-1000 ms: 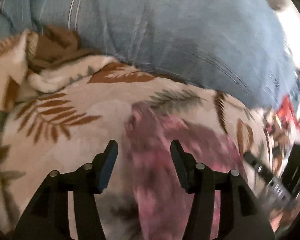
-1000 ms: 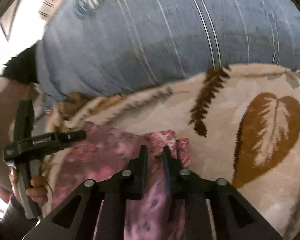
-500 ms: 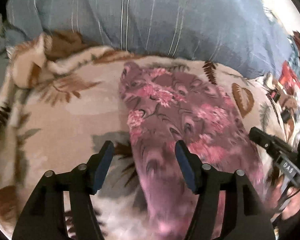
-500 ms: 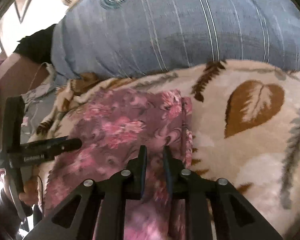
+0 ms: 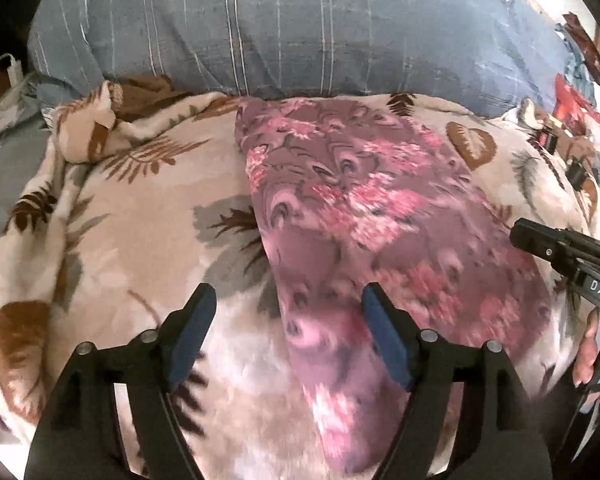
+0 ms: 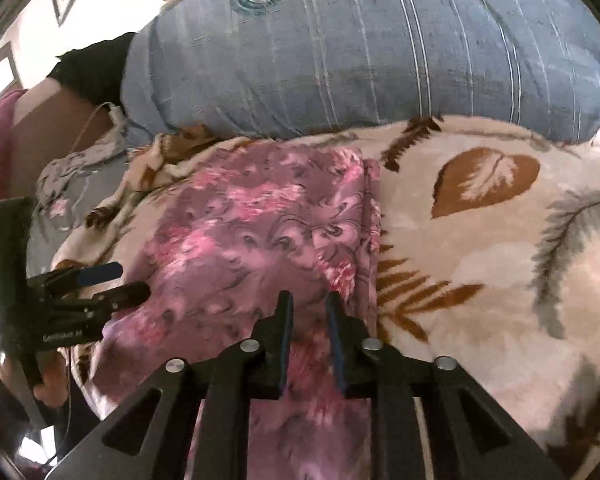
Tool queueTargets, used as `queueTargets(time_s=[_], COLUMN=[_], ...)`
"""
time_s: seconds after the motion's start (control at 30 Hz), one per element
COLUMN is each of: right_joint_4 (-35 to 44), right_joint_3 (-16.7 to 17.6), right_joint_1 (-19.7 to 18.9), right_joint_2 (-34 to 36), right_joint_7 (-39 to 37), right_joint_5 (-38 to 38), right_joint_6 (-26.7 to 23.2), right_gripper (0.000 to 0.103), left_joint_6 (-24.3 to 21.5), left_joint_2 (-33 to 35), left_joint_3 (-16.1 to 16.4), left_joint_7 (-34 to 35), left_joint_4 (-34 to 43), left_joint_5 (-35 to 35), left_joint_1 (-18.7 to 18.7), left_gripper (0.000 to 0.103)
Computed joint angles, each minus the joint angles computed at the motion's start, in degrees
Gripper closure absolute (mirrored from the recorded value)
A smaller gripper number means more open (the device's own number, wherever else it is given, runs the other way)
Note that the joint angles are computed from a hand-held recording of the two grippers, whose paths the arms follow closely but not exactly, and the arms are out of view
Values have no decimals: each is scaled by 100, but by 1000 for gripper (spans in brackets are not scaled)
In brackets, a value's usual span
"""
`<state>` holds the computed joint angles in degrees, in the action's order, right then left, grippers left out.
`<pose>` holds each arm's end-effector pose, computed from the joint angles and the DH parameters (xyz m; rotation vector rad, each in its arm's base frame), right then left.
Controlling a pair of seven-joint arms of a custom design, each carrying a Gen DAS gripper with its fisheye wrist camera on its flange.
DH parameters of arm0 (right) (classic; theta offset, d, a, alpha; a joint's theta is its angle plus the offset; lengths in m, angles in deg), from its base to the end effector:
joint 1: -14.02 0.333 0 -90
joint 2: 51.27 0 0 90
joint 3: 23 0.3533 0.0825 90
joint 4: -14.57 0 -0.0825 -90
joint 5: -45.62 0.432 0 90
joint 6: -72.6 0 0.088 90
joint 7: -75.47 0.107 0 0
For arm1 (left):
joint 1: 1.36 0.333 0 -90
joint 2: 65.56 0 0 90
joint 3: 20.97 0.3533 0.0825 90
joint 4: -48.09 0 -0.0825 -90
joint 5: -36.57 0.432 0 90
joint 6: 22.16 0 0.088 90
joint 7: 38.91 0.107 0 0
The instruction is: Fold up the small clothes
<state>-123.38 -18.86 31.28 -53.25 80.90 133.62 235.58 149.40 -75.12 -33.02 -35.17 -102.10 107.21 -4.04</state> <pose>0.5036 0.1406 0.3450 -1.9807 1.2636 -0.2104 0.4226 -0.1794 0.3327 -1.8963 1.7927 -0.6321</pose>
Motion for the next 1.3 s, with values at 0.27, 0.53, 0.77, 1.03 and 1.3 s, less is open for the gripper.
queueTargets(time_s=[0.27,0.53,0.77,1.03,1.3], right_joint_4=[-390,-785,-780,-297,72], right_joint_3=[45,-41,5,7,59], right_joint_1=[57,132,166,133,111], right_joint_2=[-32,-576,-402,12,55], right_joint_7=[-470,-155,387,290,-313], right_joint_5=[280,-8,-448,-2,598], right_joint_6=[332,84,388,676,725], right_gripper=[79,72,70,68,68], left_joint_6=[-253,-383,228,230,397], left_joint_2=[349,233,-151,207,142], left_joint_3=[-18,-25,170,-100,-155], left_joint_7=[-253,-17,770,147,-327], left_joint_4=[32,-70,-526,-337,-60], left_joint_5=[-39,-268,-1201,-781,-365], left_joint_1=[-210,-316,-324,115,424], left_gripper=[22,21,20,18,19])
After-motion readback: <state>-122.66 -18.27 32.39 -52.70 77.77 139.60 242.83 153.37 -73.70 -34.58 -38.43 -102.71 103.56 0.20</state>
